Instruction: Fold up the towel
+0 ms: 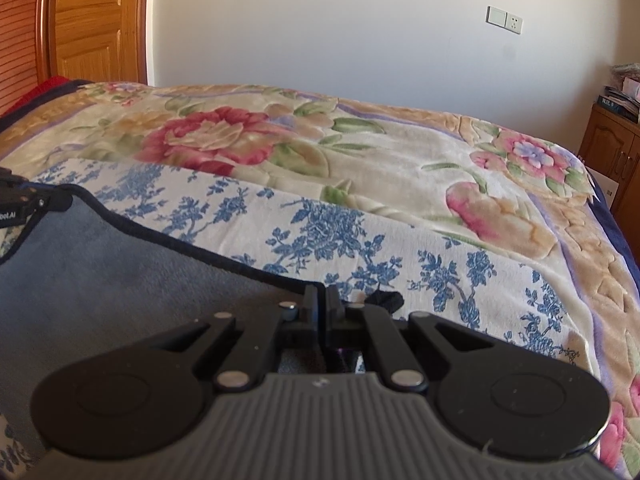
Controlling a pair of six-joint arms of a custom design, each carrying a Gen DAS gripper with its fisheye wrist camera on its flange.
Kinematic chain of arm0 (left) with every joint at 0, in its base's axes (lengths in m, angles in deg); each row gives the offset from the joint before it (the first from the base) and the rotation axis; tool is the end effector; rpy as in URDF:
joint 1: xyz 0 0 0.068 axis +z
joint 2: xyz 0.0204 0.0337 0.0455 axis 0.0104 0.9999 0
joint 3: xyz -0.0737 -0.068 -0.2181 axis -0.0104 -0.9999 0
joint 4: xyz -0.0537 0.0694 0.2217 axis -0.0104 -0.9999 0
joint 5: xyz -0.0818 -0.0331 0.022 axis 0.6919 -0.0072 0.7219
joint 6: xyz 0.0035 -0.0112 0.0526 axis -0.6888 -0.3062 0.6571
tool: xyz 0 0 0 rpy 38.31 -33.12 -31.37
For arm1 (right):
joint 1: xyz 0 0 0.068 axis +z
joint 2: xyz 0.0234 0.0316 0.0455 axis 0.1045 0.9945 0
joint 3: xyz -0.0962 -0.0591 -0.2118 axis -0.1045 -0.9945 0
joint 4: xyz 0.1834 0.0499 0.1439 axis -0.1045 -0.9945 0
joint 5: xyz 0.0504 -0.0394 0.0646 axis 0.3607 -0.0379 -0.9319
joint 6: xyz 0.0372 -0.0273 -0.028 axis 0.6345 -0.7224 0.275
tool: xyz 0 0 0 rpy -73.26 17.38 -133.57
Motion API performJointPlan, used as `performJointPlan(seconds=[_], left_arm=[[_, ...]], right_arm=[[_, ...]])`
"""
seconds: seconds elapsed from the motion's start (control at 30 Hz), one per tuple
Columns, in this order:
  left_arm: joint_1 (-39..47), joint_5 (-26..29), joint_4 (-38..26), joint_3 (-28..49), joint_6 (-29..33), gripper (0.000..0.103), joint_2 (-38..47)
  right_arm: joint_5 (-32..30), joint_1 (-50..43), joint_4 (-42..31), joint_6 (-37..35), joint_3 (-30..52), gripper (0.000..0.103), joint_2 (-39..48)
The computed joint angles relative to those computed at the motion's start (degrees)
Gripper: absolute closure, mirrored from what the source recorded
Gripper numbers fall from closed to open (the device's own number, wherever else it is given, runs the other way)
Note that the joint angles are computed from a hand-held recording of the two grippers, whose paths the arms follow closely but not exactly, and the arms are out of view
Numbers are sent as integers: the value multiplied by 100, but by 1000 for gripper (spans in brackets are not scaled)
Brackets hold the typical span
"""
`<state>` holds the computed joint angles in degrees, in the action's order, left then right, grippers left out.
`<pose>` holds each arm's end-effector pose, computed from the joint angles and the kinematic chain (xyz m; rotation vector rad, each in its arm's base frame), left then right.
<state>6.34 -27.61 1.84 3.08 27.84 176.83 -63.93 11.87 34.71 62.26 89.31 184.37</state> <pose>0.2459 0.0306 0.0572 -0.1824 2.1873 0.2454 0.3327 0.0482 0.0614 -0.7702 2.0638 0.2818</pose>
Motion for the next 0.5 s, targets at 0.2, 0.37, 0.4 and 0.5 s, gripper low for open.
performJointPlan(seconds=[0.2, 0.37, 0.4, 0.5], left_arm=[[-22, -21, -36, 66, 58, 95, 69], [-8, 46, -19, -57, -129, 68, -101], [-23, 26, -55, -86, -164, 62, -172], [-155, -154, -213, -222, -186, 52, -506]], right_arm=[[67, 25, -126, 18, 97, 98, 53], [13, -51, -168, 109, -6, 66, -109], [-24, -78, -201, 125, -43, 60, -171], [-59, -133, -272, 114, -214, 60, -421]])
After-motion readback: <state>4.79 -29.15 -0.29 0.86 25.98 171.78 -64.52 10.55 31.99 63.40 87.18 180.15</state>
